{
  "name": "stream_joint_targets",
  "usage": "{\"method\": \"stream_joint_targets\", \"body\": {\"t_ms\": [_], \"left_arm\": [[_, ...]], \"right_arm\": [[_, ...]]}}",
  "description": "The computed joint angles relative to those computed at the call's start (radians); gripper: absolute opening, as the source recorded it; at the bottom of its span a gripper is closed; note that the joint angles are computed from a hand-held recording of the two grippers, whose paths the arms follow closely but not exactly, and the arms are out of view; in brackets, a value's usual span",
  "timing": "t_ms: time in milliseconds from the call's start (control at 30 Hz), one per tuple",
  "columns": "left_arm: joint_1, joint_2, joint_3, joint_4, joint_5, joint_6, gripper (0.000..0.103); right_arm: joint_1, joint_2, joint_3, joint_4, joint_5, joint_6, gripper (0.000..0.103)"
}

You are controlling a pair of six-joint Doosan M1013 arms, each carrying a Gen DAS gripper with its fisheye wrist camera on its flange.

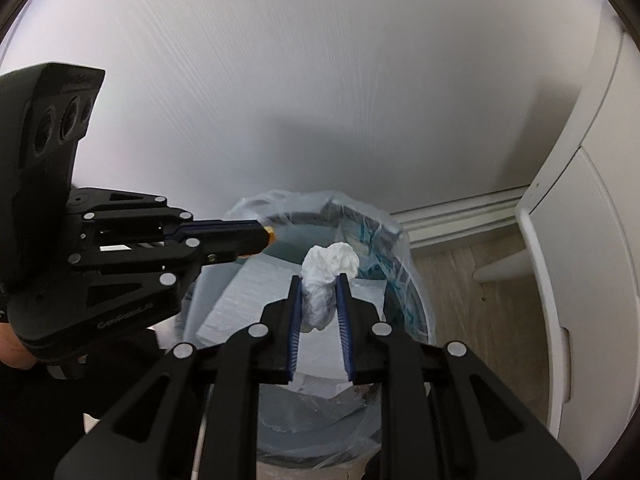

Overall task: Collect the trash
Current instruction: 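Carry the tissue and fried snack over the bin with both grippers, then open both grippers to drop the tissue and fried snack into the bin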

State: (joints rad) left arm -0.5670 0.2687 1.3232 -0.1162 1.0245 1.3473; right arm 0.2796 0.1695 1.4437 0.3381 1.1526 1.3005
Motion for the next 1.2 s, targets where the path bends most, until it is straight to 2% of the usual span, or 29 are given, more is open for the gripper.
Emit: {"method": "stream_joint_targets", "body": {"t_ms": [500, 800, 833, 867, 900, 933, 1000, 1033, 1067, 1133, 1200], "left_arm": [[0.025, 0.047, 0.004, -0.068, 0.077, -0.012, 0.001], [0.023, 0.067, -0.002, -0.084, 0.078, 0.003, 0.001], [0.022, 0.068, -0.003, -0.081, 0.079, 0.003, 0.004], [0.022, 0.067, -0.002, -0.077, 0.081, 0.003, 0.011], [0.021, 0.066, -0.001, -0.074, 0.080, 0.001, 0.014], [0.021, 0.066, 0.000, -0.074, 0.076, 0.002, 0.020], [0.019, 0.060, 0.004, -0.060, 0.065, 0.003, 0.027], [0.018, 0.057, 0.005, -0.057, 0.060, 0.002, 0.033], [0.017, 0.053, 0.007, -0.046, 0.055, -0.005, 0.044], [0.013, 0.043, 0.011, -0.015, 0.045, -0.027, 0.061], [0.013, 0.038, 0.013, -0.006, 0.035, -0.044, 0.069]], "right_arm": [[0.036, 0.048, 0.025, -0.024, 0.012, -0.072, 0.018], [0.048, 0.047, 0.042, -0.062, -0.017, -0.085, 0.020], [0.054, 0.043, 0.045, -0.080, -0.027, -0.085, 0.028], [0.052, 0.032, 0.056, -0.090, -0.034, -0.095, 0.043], [0.055, 0.026, 0.060, -0.098, -0.044, -0.101, 0.050], [0.058, 0.016, 0.066, -0.106, -0.049, -0.102, 0.063], [0.064, 0.010, 0.070, -0.121, -0.058, -0.107, 0.069], [0.067, 0.006, 0.071, -0.131, -0.059, -0.109, 0.074], [0.071, 0.002, 0.074, -0.140, -0.064, -0.112, 0.082], [0.075, -0.005, 0.078, -0.151, -0.068, -0.119, 0.091], [0.077, -0.012, 0.079, -0.154, -0.061, -0.127, 0.091]]}}
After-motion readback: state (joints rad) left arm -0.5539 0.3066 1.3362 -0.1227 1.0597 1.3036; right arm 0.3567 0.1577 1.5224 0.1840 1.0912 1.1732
